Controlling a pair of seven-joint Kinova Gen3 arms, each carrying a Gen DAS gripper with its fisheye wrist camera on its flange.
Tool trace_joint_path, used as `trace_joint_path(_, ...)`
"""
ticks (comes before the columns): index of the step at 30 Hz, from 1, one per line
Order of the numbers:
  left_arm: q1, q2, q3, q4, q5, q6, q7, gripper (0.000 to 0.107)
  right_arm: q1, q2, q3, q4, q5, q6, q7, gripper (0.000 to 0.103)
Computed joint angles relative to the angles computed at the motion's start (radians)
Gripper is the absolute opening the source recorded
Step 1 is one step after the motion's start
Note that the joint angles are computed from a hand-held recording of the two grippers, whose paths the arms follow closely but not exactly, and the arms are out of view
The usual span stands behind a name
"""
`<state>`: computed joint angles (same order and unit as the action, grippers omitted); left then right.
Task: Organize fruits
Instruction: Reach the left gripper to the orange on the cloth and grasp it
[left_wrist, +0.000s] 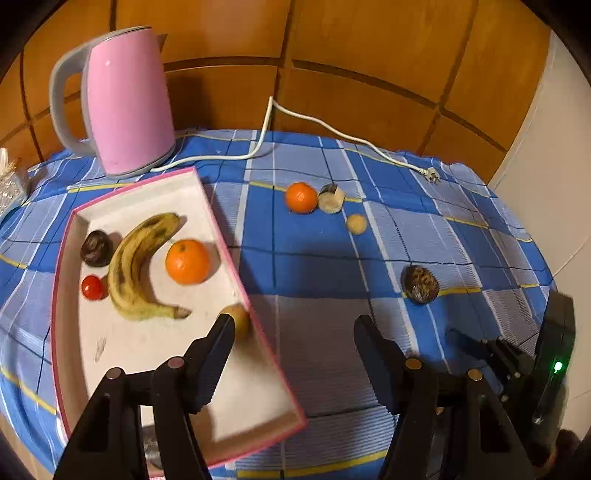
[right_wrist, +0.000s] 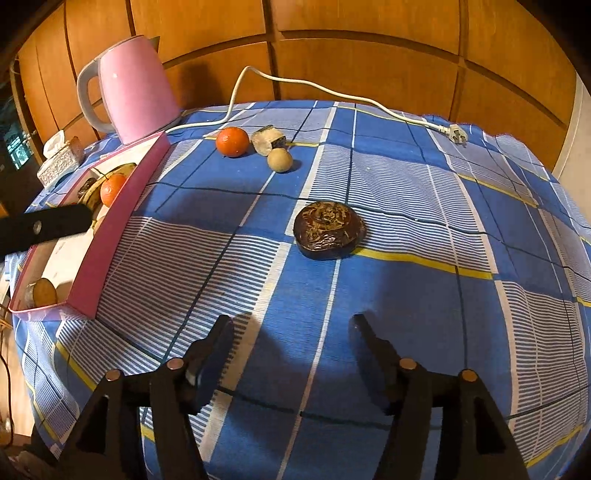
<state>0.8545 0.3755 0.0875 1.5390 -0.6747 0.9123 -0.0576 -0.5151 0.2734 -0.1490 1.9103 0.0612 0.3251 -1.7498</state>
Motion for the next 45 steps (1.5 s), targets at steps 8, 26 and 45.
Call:
trace_joint_path(8, -0.076, 0.020, -0.008, -0.054, 0.055, -0.051, -0.112, 0.066, 0.001, -0.005, 0.001, 0.023, -0.004, -0.037, 0.004, 0.067)
trace_joint_path(26, -0.209, 0.260, -0.061, -0.400, 0.275, 0.053, -0.535, 0.050, 0.016, -0.004, -0.014, 0.027, -0.025, -0.048, 0.044, 0.068)
trace_joint_path(45, -0.270, 0.346, -0.093, -0.472, 0.428, -0.004, -0.693, 0.039, 0.031, 0.002, -0.028, 0.017, -0.057, -0.036, 0.108, 0.072)
